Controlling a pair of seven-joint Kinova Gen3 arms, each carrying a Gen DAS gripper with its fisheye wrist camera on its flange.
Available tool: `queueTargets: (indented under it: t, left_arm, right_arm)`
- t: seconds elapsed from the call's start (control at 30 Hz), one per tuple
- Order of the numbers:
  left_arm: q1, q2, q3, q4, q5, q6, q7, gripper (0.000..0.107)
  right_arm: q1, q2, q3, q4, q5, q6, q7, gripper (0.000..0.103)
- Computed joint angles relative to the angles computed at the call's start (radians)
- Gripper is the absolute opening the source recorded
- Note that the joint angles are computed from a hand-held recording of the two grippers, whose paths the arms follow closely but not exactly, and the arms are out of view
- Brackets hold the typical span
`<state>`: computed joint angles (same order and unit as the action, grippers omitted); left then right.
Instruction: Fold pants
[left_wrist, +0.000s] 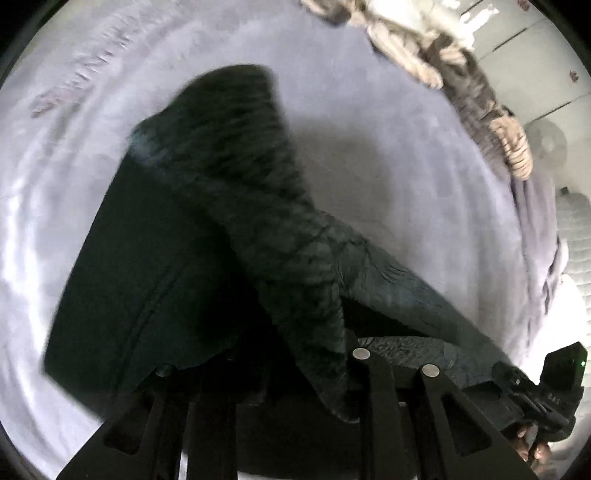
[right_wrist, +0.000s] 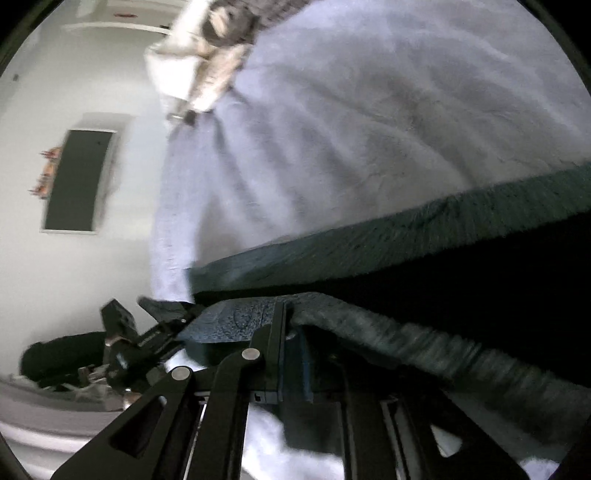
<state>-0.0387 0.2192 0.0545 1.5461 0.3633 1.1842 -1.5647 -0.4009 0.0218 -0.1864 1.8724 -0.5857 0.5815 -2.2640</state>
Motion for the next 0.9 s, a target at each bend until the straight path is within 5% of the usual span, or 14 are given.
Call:
queueTargets:
  t: [0.13, 0.23, 0.27, 0.3, 0.33, 0.43, 0.5, 0.53, 0.67, 0.77, 0.9]
  left_arm:
    - [0.027, 0.031, -0.071, -0.07, 0.057, 0.112, -0.056, 0.031]
    - [-0.019, 0.002, -0.05, -0.114, 0.067, 0.202, -0.134, 0.032]
    - [-0.051, -0.024, -0.023, -0.115, 0.049, 0.206, -0.145, 0.046]
    - [-0.07, -0.053, -0.011, -0.111, 0.033, 0.197, -0.147, 0.063]
    - [-0.098, -0.083, 0.002, -0.099, 0.033, 0.176, -0.154, 0.066]
    - [-0.079, -0.117, -0.031, -0.093, 0.0, 0.154, -0.174, 0.067]
    - [0.011, -0.111, -0.08, -0.086, -0.081, 0.131, -0.166, 0.067]
    - [0.058, -0.09, -0.1, -0.085, -0.122, 0.124, -0.154, 0.067]
    - [0.147, -0.065, -0.102, -0.087, -0.23, 0.123, -0.067, 0.067]
    - [0.06, -0.126, 0.007, -0.072, -0.169, 0.146, -0.133, 0.067]
    - [0.117, -0.142, -0.005, -0.093, -0.068, 0.24, -0.254, 0.067]
  right_arm:
    - [-0.001, 0.061, -0.008, -0.003, 0.069, -0.023, -0.093, 0.027]
    - [0.033, 0.049, -0.064, -0.002, 0.112, -0.06, -0.173, 0.061]
    - [0.007, 0.032, -0.052, -0.008, 0.153, -0.05, -0.212, 0.077]
    - [-0.036, 0.012, -0.022, -0.024, 0.194, -0.024, -0.239, 0.079]
    - [-0.064, -0.005, -0.011, -0.036, 0.221, -0.01, -0.26, 0.079]
    - [-0.063, -0.023, -0.052, -0.048, 0.208, -0.006, -0.262, 0.072]
    - [-0.021, 0.001, -0.118, -0.072, 0.205, 0.016, -0.245, 0.054]
    - [-0.029, 0.036, -0.129, -0.103, 0.228, 0.051, -0.252, 0.054]
    - [-0.187, 0.135, -0.009, -0.208, 0.374, 0.19, -0.396, 0.053]
    - [-0.249, 0.051, 0.063, -0.153, 0.4, 0.175, -0.518, 0.053]
    - [-0.191, -0.118, -0.074, -0.142, 0.545, 0.279, -0.681, 0.064]
